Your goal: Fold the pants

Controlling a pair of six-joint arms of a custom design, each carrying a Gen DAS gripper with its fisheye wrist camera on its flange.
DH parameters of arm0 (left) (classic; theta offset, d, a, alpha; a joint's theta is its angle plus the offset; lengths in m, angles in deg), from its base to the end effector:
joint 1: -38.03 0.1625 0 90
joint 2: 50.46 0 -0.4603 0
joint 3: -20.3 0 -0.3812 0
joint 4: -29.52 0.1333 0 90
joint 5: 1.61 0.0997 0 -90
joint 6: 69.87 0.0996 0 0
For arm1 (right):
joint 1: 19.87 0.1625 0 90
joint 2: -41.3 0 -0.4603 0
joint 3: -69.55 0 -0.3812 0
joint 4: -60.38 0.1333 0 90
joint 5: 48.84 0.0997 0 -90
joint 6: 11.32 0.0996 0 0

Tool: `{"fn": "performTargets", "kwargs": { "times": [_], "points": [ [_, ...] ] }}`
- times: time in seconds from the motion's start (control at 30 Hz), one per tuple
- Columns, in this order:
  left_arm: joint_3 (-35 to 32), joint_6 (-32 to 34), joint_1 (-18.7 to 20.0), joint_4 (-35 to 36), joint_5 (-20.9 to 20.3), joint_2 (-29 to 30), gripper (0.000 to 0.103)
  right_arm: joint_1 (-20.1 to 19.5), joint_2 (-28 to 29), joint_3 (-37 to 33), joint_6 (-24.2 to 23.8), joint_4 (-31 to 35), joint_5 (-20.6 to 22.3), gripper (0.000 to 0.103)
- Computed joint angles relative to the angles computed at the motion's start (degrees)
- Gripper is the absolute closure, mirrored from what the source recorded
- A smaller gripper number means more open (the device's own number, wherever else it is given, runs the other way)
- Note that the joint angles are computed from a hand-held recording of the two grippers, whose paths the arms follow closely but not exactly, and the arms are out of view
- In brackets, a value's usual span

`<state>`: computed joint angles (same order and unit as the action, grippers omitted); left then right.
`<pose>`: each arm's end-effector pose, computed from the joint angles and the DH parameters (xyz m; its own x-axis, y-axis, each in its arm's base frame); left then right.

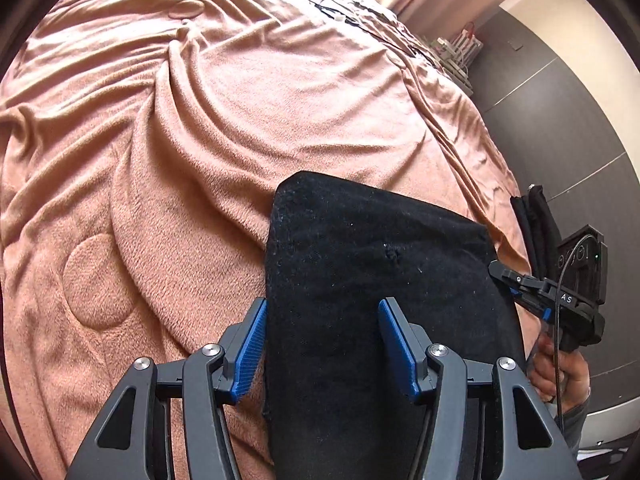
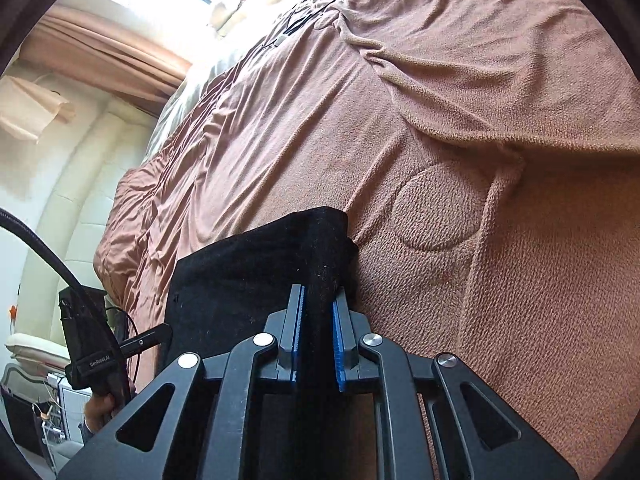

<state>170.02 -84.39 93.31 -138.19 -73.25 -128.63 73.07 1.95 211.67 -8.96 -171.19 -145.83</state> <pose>-0.0493 -0.3603 0.1681 -0.9158 0.2915 -0.2763 0.3478 0.9197 -0.1824 0.1421 -0.4046 0.0680 -0.9960 0.0573 0.0690 0.0010 0.7766 -0.6300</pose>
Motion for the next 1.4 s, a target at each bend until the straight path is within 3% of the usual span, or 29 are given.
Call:
{"fn": "performTargets", "kwargs": {
  "times": [0.13,0.23,0.37,0.4,0.47,0.63,0.83,1.13,1.33,1.4],
  "points": [
    [0.8,0.38,-0.98,-1.19,0.4,-1.47,0.066,1.35,-1.42,0.4,1.17,1.49,-1.62,0.091],
    [1.11,0.85,-0.89,-0.89,-0.21,-2.97,0.068,1.17,-2.1,1.52,1.85,1.77,-0.8,0.082],
    [1.03,-1.33,-0.68,1.67,-0.25,-4.44,0.067,0.82,-1.54,3.1,1.43,1.56,0.38,0.049],
    [1.17,-1.5,-0.53,1.93,-0.55,-4.75,0.064,0.78,-1.32,3.38,1.08,1.58,0.59,0.045],
    [1.69,-1.88,-0.1,2.34,-1.37,-5.57,0.054,0.19,-0.92,3.97,0.45,1.74,1.78,0.045],
    [3.51,-3.09,-0.28,3.27,-2.03,-7.91,0.05,-2.55,-0.37,5.49,0.2,0.94,5.8,0.043],
    [4.76,-3.82,0.27,4.72,-4.3,-9.4,0.05,-4.75,-2.6,6.84,-0.58,4.58,8.57,0.041],
    [6.15,-3.53,1.86,2.17,-6.42,-8.91,0.05,-10.0,-2.83,5.74,-4.45,8.12,17.14,0.041],
    [6.1,-2.88,2.77,0.01,-7.11,-6.89,0.05,-10.91,-3.85,2.46,-7.38,13.72,19.21,0.041],
    [6.21,-2.6,3.02,-0.21,-7.43,-6.98,0.05,-11.17,-3.62,2.31,-8.13,13.81,19.39,0.046]
  ]
}}
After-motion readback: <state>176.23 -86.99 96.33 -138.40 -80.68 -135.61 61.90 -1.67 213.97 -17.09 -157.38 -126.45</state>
